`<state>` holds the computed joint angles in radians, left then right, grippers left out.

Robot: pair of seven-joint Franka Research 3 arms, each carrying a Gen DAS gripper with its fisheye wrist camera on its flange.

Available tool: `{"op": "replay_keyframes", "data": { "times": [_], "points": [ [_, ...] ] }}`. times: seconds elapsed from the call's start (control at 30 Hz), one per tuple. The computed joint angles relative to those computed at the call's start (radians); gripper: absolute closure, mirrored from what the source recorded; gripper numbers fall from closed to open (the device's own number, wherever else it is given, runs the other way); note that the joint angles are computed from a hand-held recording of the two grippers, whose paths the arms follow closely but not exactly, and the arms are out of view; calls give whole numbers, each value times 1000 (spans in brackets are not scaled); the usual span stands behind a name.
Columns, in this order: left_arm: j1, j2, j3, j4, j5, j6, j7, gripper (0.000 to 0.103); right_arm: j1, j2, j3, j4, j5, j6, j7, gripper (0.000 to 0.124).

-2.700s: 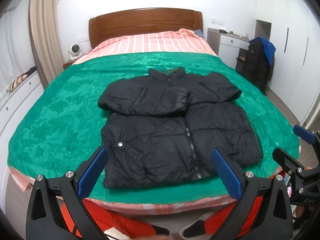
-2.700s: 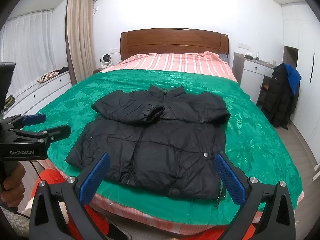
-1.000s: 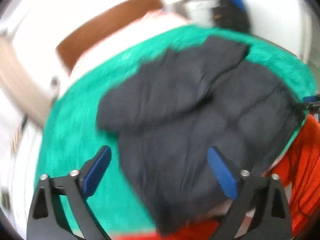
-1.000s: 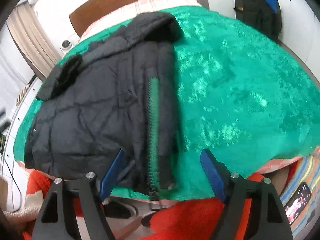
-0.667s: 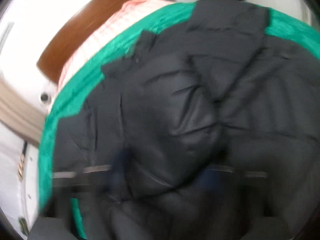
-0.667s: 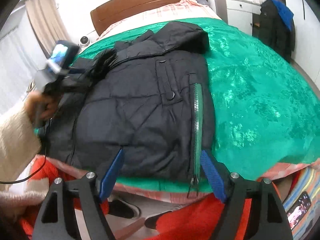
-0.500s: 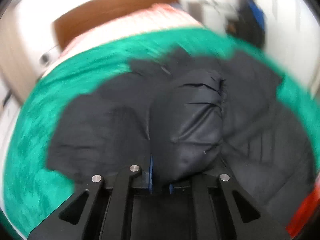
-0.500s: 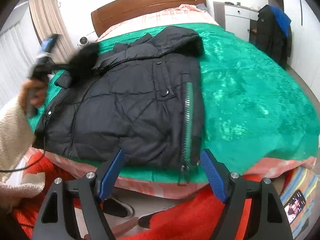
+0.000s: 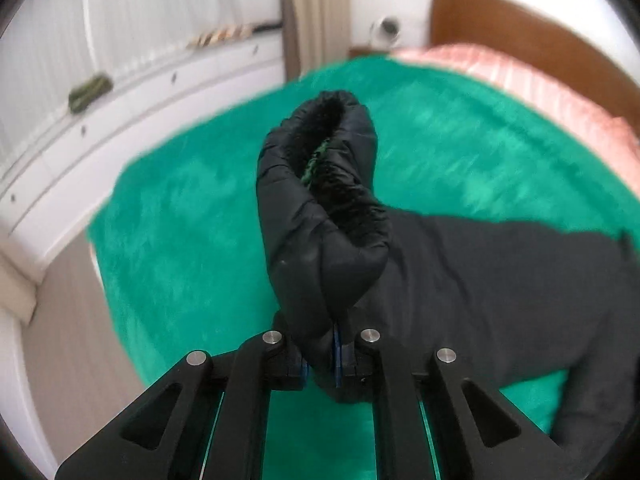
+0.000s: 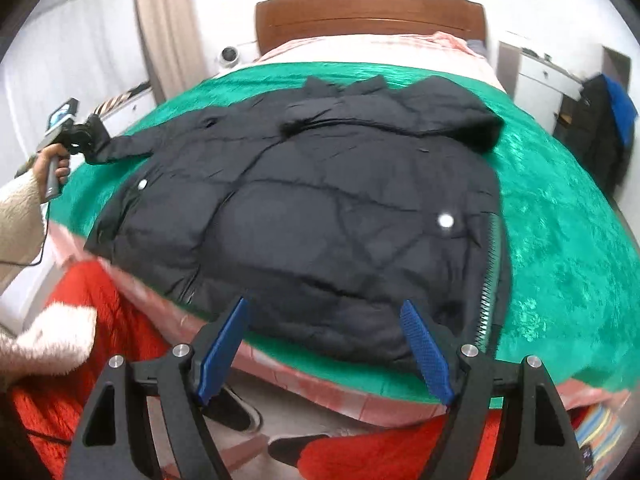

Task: Fold large clothes

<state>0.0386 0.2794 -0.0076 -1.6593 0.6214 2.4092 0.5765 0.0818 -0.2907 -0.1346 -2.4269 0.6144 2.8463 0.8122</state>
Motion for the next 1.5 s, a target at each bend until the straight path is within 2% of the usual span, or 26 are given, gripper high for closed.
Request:
{"op": "replay_keyframes", "data": {
  "times": [0.07, 0.13, 0.27, 0.33, 0.37, 0.43, 0.47, 0.5, 0.63, 0.7, 0.77, 0.83, 0.87, 0.93, 0.97, 1.03, 1.07, 1.1, 1.13, 1.17, 1.2, 1.23, 1.3, 1.4, 1.47, 1.5],
  "points": [
    [-2, 18, 3, -20, 1, -19, -14, 96, -8, -11, 15, -12, -16, 7, -2, 46],
    [-30, 59, 5, 17, 27, -65, -44, 96, -17, -17, 26, -24, -42, 12, 17, 46],
    [-58, 70, 8, 31, 72, -122, -62, 96, -14, -26, 16, -38, -75, 6, 45, 46],
    [-58, 98, 12, 52, 89, -123, -38, 93, -8, -22, 9, -36, -68, 4, 41, 46],
    [-65, 86, 9, 54, 92, -149, -22, 88, -5, -20, 5, -33, -65, 3, 39, 46],
    [-78, 59, 9, 35, 122, -191, -1, 68, -2, -17, 3, -27, -68, 5, 33, 46],
    [-90, 42, 7, 24, 144, -219, -2, 48, -8, -14, 8, -22, -78, 6, 35, 46],
    [-98, 17, 4, -5, 170, -220, -17, 35, -14, -9, 10, -11, -90, 2, 37, 45],
    [-96, -149, -32, -188, 251, -102, -83, 25, -24, 56, -4, 130, -108, -50, -10, 36],
    [-95, -203, -59, -253, 279, -21, -124, 12, -21, 121, 6, 236, -134, -37, -49, 34],
    [-96, -216, -83, -283, 292, 70, -149, 5, -8, 219, 25, 371, -145, -35, -123, 22],
    [-105, -181, -101, -272, 292, 129, -139, 4, 0, 323, 53, 490, -135, -29, -227, 22],
    [-113, -156, -104, -254, 295, 130, -138, 4, 2, 390, 69, 555, -182, -18, -238, 22],
    [-130, -95, -104, -215, 278, 130, -131, 5, 32, 540, 62, 691, -363, 5, -176, 22],
    [-134, -73, -102, -209, 251, 137, -126, 5, 65, 612, 33, 746, -468, 39, -126, 22],
    [-133, -63, -88, -241, 205, 194, -166, 5, 158, 767, -83, 872, -687, 90, 29, 22],
    [-133, -75, -73, -273, 216, 244, -216, 5, 169, 837, -106, 951, -742, 47, 76, 24],
    [-136, -92, -54, -311, 256, 300, -289, 4, 158, 871, -95, 1002, -727, 4, 89, 26],
    [-142, -111, -34, -346, 327, 334, -370, 4, 121, 893, -49, 1059, -645, -71, 68, 46],
    [-145, -122, -30, -364, 371, 335, -400, 2, 108, 903, -38, 1095, -632, -114, 112, 86],
    [-145, -130, -30, -377, 409, 328, -412, 0, 117, 894, -61, 1096, -660, -102, 212, 100],
    [-141, -140, -34, -391, 436, 326, -415, 0, 101, 866, -49, 1071, -635, -70, 242, 106],
    [-126, -154, -45, -410, 433, 339, -413, 0, 32, 795, -3, 1028, -558, -14, 286, 110],
    [-122, -144, -56, -396, 440, 319, -422, 0, -95, 705, 46, 1018, -389, 8, 336, 110],
    [-126, -139, -61, -388, 451, 300, -437, 0, -179, 660, 57, 1015, -291, 19, 369, 110],
    [-124, -140, -60, -390, 455, 301, -442, 0, -213, 637, 41, 1008, -260, 31, 401, 110]
  ]
}}
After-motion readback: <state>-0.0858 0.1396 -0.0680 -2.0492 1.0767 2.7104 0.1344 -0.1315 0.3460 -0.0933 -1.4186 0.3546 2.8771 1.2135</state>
